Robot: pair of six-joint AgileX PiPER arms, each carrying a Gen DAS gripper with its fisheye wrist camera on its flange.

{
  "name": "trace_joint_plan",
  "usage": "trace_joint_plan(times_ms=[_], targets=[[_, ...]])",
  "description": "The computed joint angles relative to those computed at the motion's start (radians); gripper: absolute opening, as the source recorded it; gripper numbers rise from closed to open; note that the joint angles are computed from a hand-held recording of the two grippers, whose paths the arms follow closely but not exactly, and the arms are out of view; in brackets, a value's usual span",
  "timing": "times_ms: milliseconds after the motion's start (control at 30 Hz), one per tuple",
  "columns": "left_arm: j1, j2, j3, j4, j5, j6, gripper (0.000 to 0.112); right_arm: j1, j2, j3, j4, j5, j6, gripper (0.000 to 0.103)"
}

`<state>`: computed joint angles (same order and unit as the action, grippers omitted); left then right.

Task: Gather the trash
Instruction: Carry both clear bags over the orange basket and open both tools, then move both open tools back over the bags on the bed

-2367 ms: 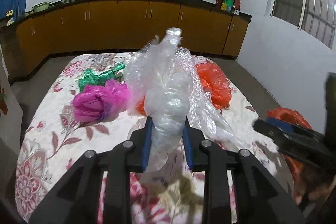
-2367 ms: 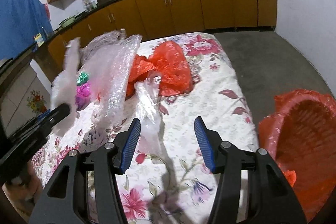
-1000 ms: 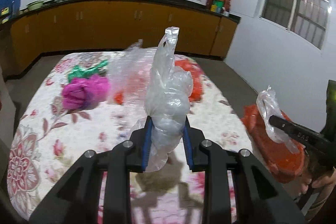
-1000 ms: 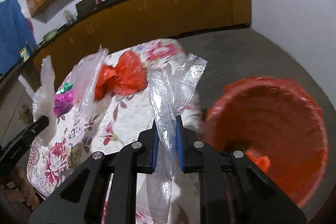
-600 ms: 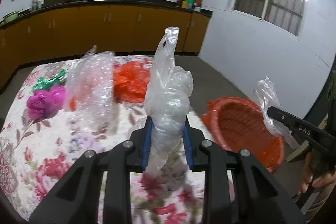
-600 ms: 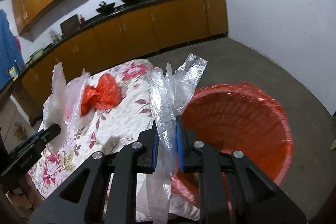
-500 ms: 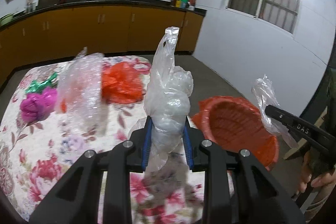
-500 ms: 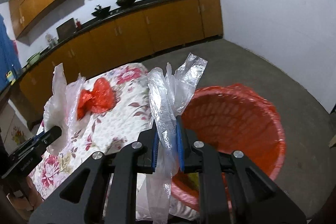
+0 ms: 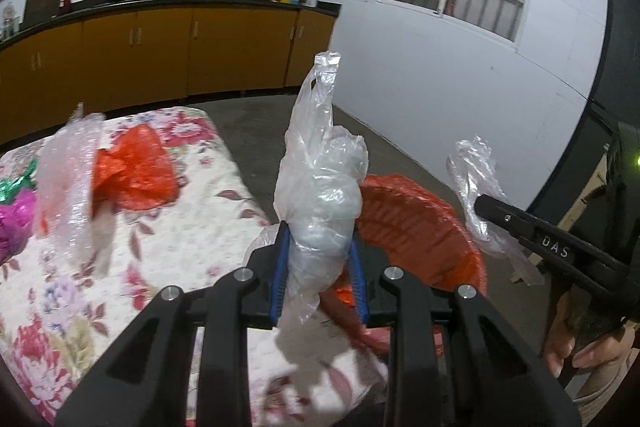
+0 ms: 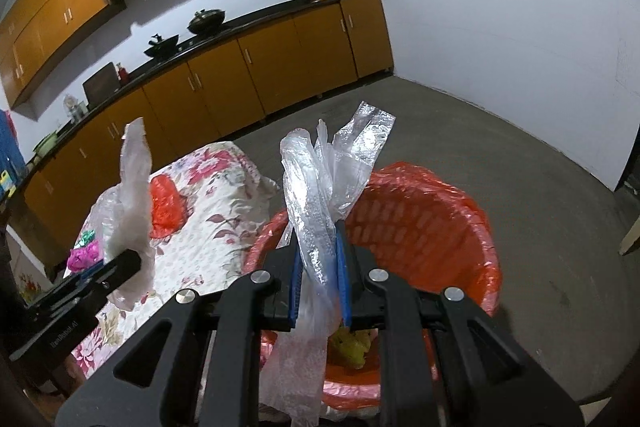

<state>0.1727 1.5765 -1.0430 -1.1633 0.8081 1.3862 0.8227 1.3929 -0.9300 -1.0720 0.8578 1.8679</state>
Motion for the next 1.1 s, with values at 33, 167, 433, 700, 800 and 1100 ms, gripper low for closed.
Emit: trace_joint_plan(times_ms=[33, 167, 433, 700, 800, 1100], targets=[[-0.011, 0.002, 0.000, 0.000, -0.002, 0.000, 0.028, -0.004, -0.009, 0.009, -0.003, -0.001, 0.005, 0.016], [-0.059, 0.016, -0.007, 0.002, -0.010, -0.013, 0.028, -0.014, -0.030, 0.030, -0.011, 0.003, 0.019, 0.016], [-0.159, 0.046, -0.028, 0.008, -0.038, -0.042, 0.028, -0.047, -0.067, 0.068, -0.028, -0.009, 0.042, 0.016], [-0.227, 0.104, -0.068, 0.029, -0.052, -0.089, 0.028, -0.064, -0.073, 0.082, -0.040, -0.025, 0.063, 0.016], [-0.242, 0.123, -0.077, 0.036, -0.055, -0.106, 0.031, -0.078, -0.080, 0.097, -0.049, -0.045, 0.076, 0.016], [-0.245, 0.174, -0.096, 0.070, -0.055, -0.138, 0.045, -0.108, -0.090, 0.108, -0.028, -0.075, 0.070, 0.037]])
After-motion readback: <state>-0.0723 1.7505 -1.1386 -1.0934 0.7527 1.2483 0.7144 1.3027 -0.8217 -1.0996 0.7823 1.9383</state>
